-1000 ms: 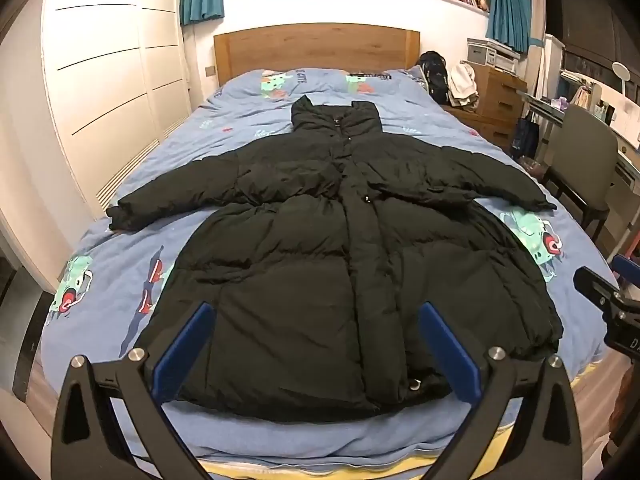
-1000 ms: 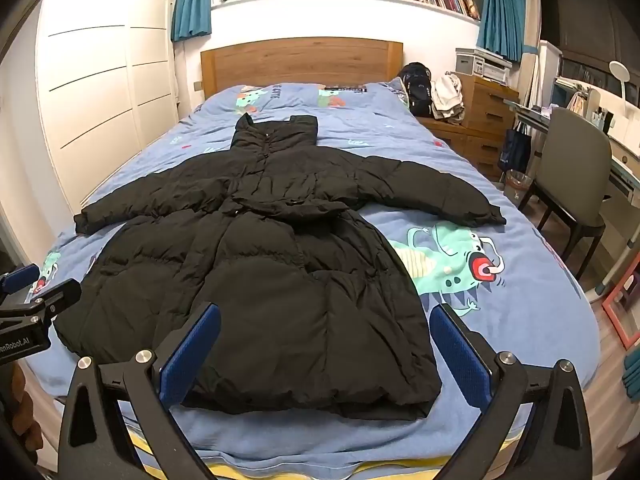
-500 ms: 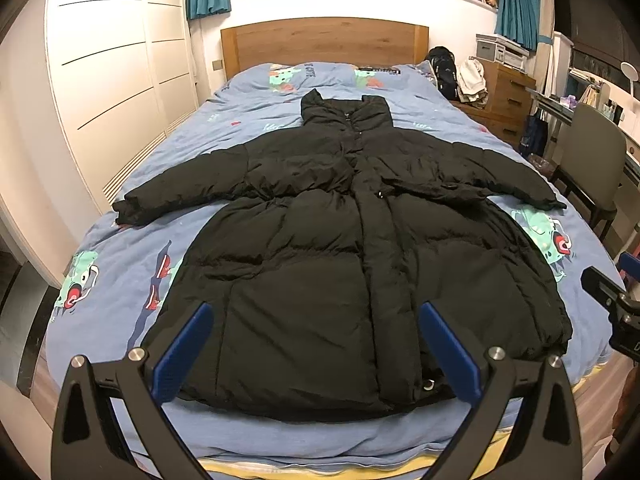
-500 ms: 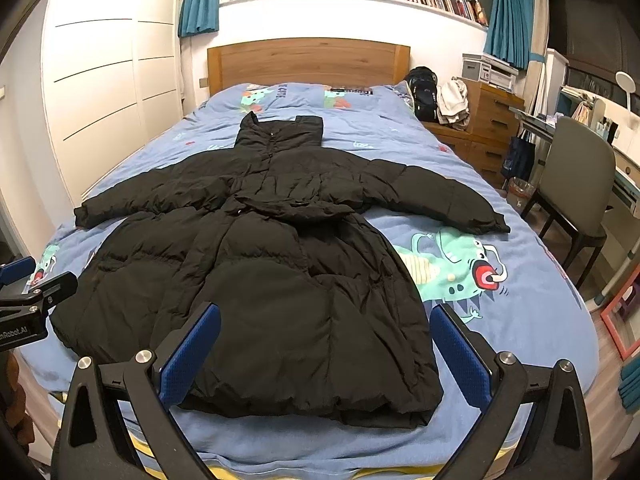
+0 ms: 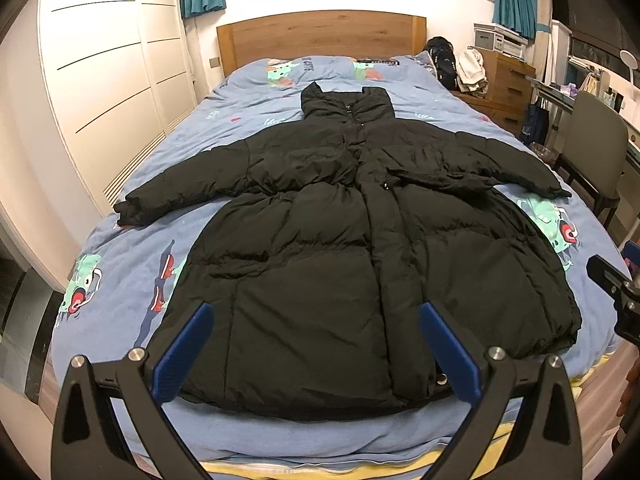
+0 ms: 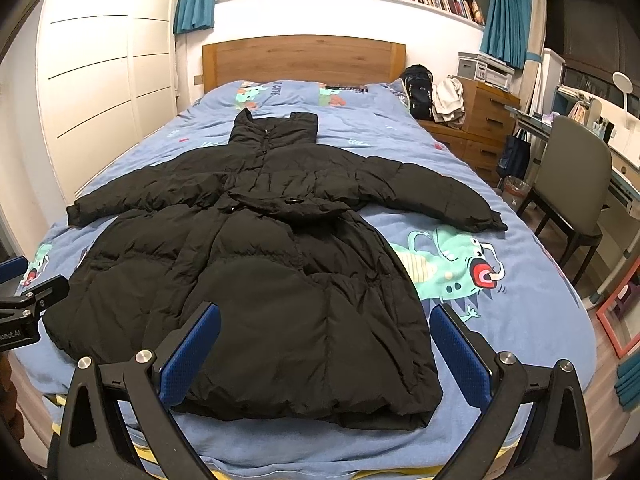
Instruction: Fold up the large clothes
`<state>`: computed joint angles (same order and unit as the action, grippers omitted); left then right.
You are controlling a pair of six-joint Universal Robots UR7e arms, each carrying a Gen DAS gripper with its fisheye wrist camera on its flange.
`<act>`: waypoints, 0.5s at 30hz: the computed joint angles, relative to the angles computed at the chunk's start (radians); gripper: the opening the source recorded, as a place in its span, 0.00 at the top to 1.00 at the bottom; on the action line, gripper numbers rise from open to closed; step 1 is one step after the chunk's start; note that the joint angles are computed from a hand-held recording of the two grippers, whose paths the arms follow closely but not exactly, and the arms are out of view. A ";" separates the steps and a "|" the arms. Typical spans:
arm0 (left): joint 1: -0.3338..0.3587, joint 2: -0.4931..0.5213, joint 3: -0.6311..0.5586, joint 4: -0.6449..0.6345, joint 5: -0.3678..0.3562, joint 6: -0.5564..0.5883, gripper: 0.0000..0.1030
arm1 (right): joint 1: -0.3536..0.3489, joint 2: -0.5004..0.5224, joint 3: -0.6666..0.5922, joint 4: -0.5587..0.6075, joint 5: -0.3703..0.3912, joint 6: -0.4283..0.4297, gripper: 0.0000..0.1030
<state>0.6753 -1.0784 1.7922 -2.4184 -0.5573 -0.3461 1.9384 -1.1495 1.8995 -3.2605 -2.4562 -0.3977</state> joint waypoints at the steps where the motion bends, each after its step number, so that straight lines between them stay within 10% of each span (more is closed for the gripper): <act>1: 0.002 -0.001 0.000 0.001 -0.001 -0.002 0.00 | 0.001 0.003 0.000 -0.005 0.000 -0.001 0.01; 15: 0.018 0.000 -0.012 0.010 0.006 -0.005 0.00 | -0.010 0.008 -0.004 -0.023 0.028 -0.006 0.01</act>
<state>0.6935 -1.0786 1.7805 -2.4083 -0.5512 -0.3511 1.9283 -1.1414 1.8956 -3.2839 -2.4287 -0.4035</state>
